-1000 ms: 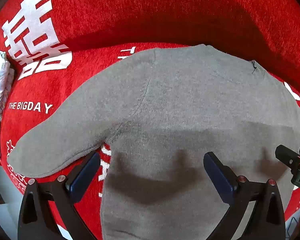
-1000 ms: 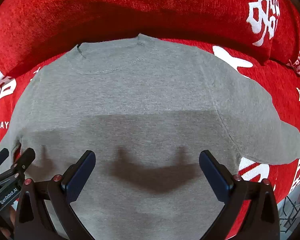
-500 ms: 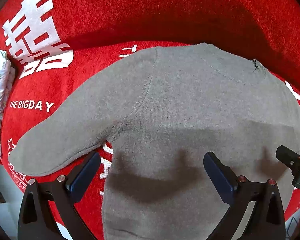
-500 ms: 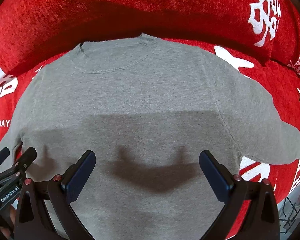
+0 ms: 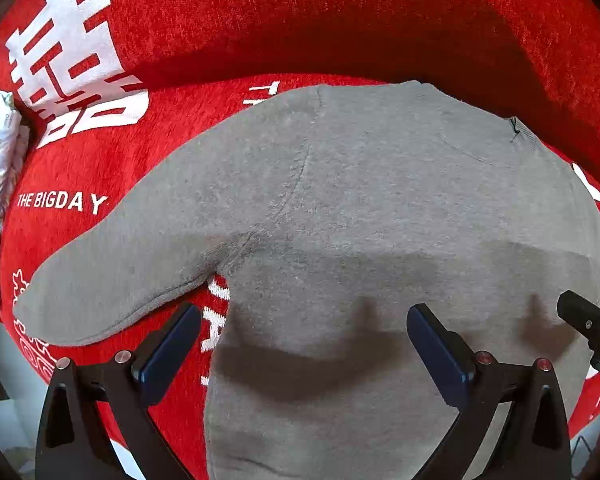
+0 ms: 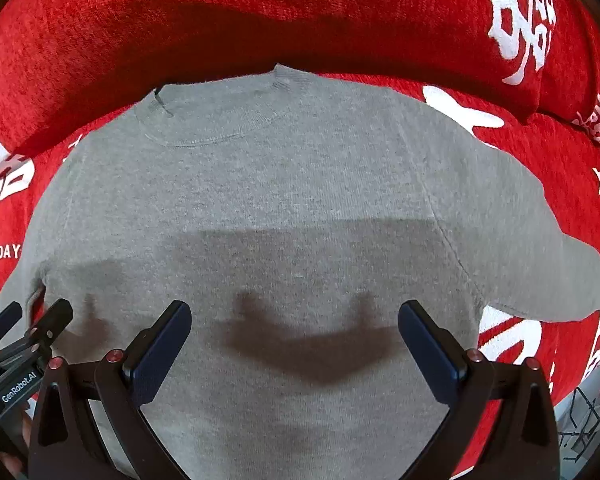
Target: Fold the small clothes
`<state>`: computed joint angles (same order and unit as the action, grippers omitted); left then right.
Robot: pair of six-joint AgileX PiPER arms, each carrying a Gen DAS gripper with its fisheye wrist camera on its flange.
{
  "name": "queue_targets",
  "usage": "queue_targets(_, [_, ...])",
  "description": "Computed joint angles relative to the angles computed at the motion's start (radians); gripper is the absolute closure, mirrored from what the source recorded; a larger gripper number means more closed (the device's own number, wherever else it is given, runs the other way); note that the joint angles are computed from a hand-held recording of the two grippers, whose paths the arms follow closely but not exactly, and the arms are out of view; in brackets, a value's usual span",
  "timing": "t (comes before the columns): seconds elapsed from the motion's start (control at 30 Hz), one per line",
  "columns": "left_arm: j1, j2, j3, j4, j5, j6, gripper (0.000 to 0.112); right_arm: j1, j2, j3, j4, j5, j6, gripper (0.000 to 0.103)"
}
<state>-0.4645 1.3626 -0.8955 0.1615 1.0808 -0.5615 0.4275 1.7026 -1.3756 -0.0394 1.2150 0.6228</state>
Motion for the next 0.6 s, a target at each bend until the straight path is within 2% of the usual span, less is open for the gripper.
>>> queue_targets(0.6, [0.000, 0.004, 0.007, -0.003, -0.005, 0.001, 0.009, 0.005, 0.010, -0.013, 0.005, 0.000, -0.002, 0.000])
